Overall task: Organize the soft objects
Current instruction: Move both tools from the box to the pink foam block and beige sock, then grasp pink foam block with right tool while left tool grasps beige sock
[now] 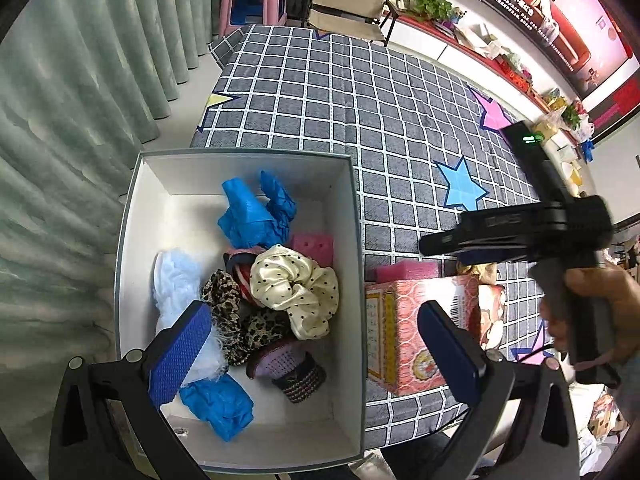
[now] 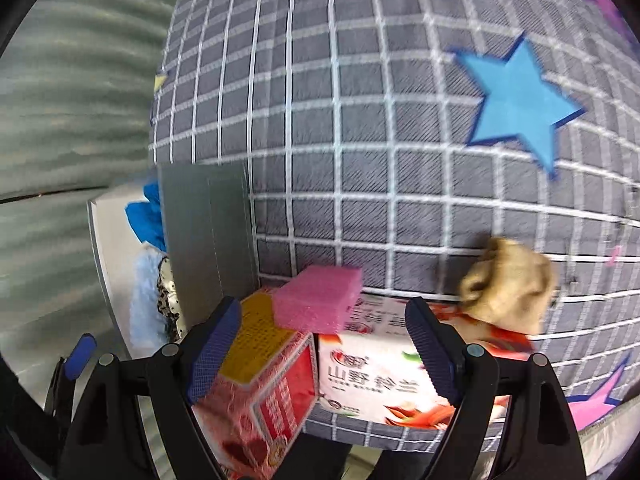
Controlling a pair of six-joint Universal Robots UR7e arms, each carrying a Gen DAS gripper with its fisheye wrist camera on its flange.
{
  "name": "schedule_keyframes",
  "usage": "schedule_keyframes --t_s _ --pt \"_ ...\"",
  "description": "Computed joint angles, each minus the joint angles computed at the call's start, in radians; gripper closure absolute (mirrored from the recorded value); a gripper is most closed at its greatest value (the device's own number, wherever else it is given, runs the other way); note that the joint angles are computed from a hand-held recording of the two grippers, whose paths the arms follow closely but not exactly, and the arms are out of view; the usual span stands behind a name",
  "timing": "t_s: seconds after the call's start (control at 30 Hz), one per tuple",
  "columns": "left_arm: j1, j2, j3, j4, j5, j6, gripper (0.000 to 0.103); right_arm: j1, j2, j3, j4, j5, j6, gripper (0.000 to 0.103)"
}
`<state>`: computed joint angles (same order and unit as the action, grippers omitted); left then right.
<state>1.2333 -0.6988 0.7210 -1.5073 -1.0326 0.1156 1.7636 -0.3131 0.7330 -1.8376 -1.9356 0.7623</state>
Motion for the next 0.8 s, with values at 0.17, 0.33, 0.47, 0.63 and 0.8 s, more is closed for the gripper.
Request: schedule_keyframes --t_s 0.17,0.33,0.47,0.63,0.8 --pt "-0.014 0.002 0.012 0.011 0.017 -0.033 0.000 -0.036 0.064 -0.088 0.076 0.089 -0.029 0.018" --pt "-0.025 0.004 0.023 0.019 0.030 -0.058 0.000 -0.062 0.105 -0.144 0.142 0.167 -0.050 0.018" --pt "-0.035 0.007 0.028 0.020 0.039 -0.067 0.000 -0.085 0.066 -0.053 0.080 0.240 -0.042 0.045" --pt "-0.049 0.021 0.023 0.021 0.039 -0.074 0.000 -0.086 -0.042 0.130 -0.102 0.206 -0.028 0.045" --pt "-0.071 0.041 0.020 0.017 0.005 -0.057 0.000 -0.052 -0.213 0.342 -0.312 -0.012 -0.038 0.045"
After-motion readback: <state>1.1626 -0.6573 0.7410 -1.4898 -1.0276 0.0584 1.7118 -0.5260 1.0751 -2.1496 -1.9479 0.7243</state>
